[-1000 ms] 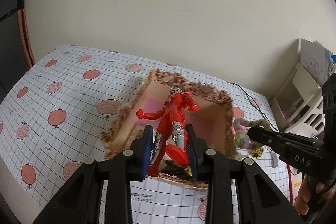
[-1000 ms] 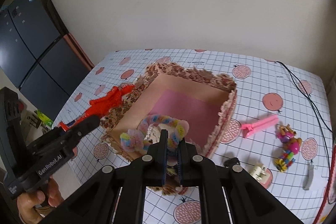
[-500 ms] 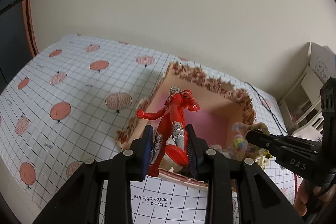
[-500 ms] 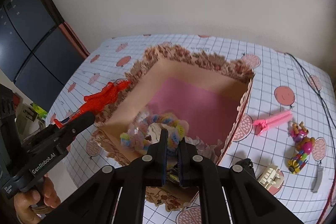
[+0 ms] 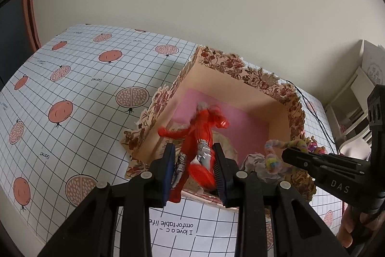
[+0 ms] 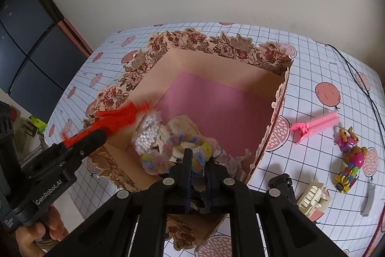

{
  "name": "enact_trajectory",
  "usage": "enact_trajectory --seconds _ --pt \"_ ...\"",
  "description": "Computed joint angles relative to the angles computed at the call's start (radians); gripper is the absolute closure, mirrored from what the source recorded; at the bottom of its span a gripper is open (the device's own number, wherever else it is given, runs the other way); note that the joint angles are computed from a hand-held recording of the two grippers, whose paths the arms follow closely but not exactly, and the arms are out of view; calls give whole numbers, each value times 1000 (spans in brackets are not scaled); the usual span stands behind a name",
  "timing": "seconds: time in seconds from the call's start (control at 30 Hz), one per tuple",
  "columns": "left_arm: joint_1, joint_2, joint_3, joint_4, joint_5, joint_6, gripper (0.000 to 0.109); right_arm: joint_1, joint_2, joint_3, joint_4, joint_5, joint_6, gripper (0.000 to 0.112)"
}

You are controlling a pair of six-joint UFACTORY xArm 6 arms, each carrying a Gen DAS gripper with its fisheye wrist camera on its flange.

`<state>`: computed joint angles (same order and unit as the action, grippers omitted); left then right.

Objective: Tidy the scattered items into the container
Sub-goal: 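Open the left tool to drop the red figure while the right tool releases the rainbow ring into the box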

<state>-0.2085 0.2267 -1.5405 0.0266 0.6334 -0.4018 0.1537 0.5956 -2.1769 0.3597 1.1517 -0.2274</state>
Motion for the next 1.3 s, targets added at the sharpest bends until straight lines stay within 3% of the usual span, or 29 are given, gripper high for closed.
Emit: enact_trajectory --seconds 0.17,0.3,0.47,1.13,1.2,1.3 --pt "0 0 -4 1 10 -4 72 -10 5 -8 18 9 8 98" --pt "-1 1 -6 -3 22 -11 66 -17 7 -17 27 29 10 75" --pt "-9 5 -17 23 39 -26 59 -13 -13 3 27 26 -11 73" --pt "-57 -22 -73 102 98 -81 58 -70 -148 114 84 -6 -58 71" --pt "-70 -25 -89 123 112 -94 55 -83 -169 131 88 -11 -62 59" --pt "-90 -26 -109 149 126 -113 49 -107 -203 163 96 -17 -70 57"
